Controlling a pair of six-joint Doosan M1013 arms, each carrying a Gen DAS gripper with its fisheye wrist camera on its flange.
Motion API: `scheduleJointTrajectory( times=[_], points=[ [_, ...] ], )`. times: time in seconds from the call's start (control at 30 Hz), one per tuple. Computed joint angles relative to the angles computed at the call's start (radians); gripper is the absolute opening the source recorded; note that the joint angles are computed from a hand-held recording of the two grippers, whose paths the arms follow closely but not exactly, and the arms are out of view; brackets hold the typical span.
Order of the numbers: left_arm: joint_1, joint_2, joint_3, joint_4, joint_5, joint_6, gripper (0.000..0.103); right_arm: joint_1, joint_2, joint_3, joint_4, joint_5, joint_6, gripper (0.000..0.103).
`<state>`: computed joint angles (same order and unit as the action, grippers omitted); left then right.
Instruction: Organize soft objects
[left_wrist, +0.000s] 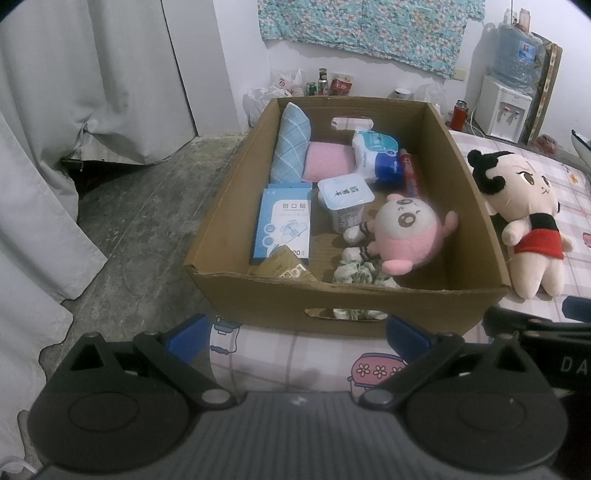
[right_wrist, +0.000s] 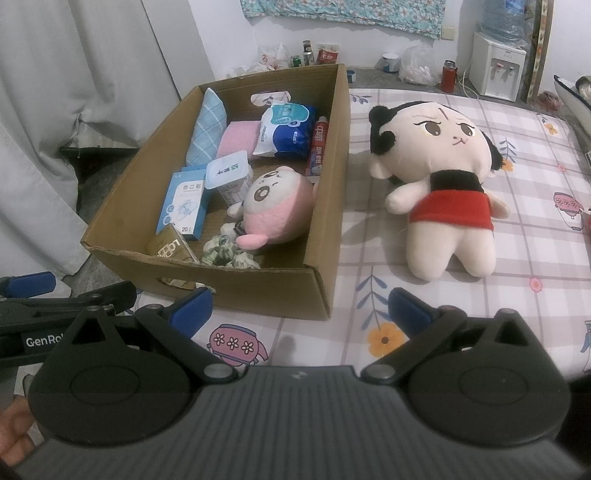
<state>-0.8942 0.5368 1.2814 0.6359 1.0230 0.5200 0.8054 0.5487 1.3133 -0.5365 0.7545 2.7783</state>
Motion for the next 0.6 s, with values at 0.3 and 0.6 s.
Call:
scheduleJointTrajectory(
  times=[0.3, 0.6],
  points=[
    [0.001, 0.000, -0.001, -0.002, 0.000, 0.002, 0.102, 0.000, 0.001, 0.000, 0.000, -0.001, 0.000, 0.102],
    [0.000, 0.002, -0.003, -0.001, 0.002, 0.002, 0.102, 0.001, -0.001, 0.003, -0.003, -0.003, 0.006, 0.102]
  ],
)
